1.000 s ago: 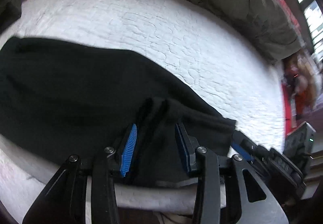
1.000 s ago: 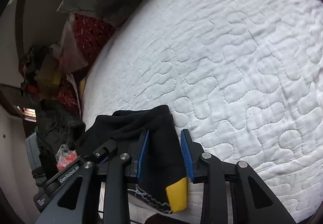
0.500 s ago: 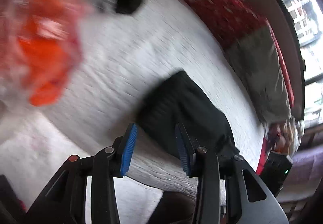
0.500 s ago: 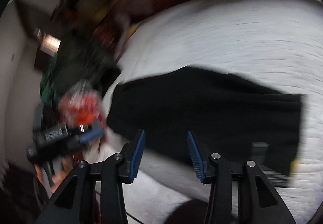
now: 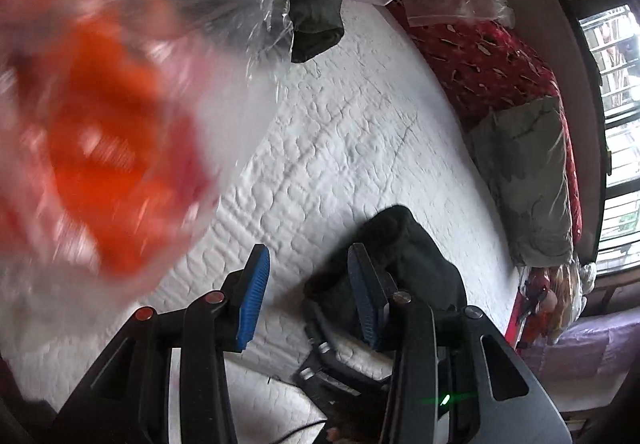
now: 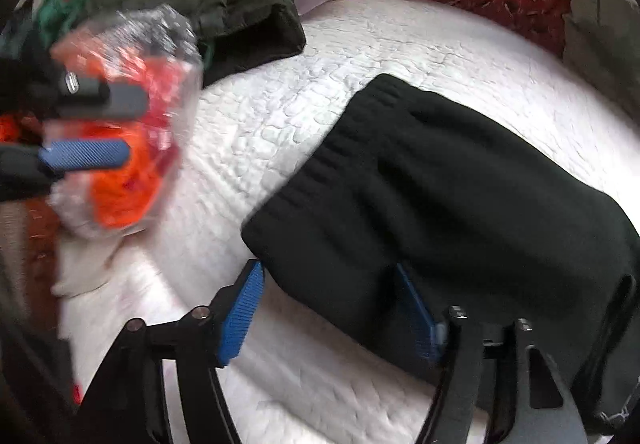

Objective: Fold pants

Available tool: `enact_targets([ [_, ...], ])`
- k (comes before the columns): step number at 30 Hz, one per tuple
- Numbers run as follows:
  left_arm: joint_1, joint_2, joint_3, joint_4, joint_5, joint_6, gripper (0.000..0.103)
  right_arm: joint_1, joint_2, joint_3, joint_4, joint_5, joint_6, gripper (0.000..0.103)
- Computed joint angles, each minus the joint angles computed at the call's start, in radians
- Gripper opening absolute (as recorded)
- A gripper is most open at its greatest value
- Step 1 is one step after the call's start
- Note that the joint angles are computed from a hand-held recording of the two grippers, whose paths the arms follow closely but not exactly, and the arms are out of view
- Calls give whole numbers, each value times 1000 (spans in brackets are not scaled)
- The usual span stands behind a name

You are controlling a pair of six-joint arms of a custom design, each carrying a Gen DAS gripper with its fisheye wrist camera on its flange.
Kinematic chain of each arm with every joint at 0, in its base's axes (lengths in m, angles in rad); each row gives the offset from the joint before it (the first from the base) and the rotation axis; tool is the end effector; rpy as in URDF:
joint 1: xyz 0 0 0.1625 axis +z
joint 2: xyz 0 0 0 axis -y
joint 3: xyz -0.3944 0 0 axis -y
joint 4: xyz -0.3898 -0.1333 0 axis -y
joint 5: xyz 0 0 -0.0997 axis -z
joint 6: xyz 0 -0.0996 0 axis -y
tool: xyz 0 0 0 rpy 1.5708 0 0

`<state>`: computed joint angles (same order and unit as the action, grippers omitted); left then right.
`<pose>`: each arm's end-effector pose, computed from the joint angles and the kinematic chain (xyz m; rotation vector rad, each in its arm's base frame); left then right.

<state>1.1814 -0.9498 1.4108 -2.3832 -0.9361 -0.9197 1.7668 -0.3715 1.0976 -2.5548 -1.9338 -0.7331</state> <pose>-0.0877 -0.7204 0.2689 -0.8590 2.5630 -0.9197 0.2478 -0.7451 -0.0177 1.1597 -2.4586 0.2074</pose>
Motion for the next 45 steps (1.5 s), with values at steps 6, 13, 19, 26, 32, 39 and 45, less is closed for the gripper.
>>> enact_targets([
  [6, 50, 72, -114, 62, -80, 40, 39, 5, 52, 18, -201, 0, -126, 95],
  [13, 75, 206, -306, 152, -169, 104, 58, -53, -2, -38, -21, 142, -62, 41],
  [19, 89, 334, -497, 288, -222, 135, 62, -72, -14, -68, 63, 190, 0, 28],
  [26, 104, 426, -713, 507, -308, 229, 62, -67, -34, -33, 52, 204, 46, 40],
  [32, 113, 496, -881, 685, -348, 270, 61, -35, -17, 52, -142, 160, -1, 69],
  [39, 99, 486, -846, 666, -296, 240, 18, -30, 31, 11, -206, 133, -86, 54],
  [45, 102, 363, -566, 344, -418, 144, 13, -51, -30, 1, -64, 186, -74, 31],
])
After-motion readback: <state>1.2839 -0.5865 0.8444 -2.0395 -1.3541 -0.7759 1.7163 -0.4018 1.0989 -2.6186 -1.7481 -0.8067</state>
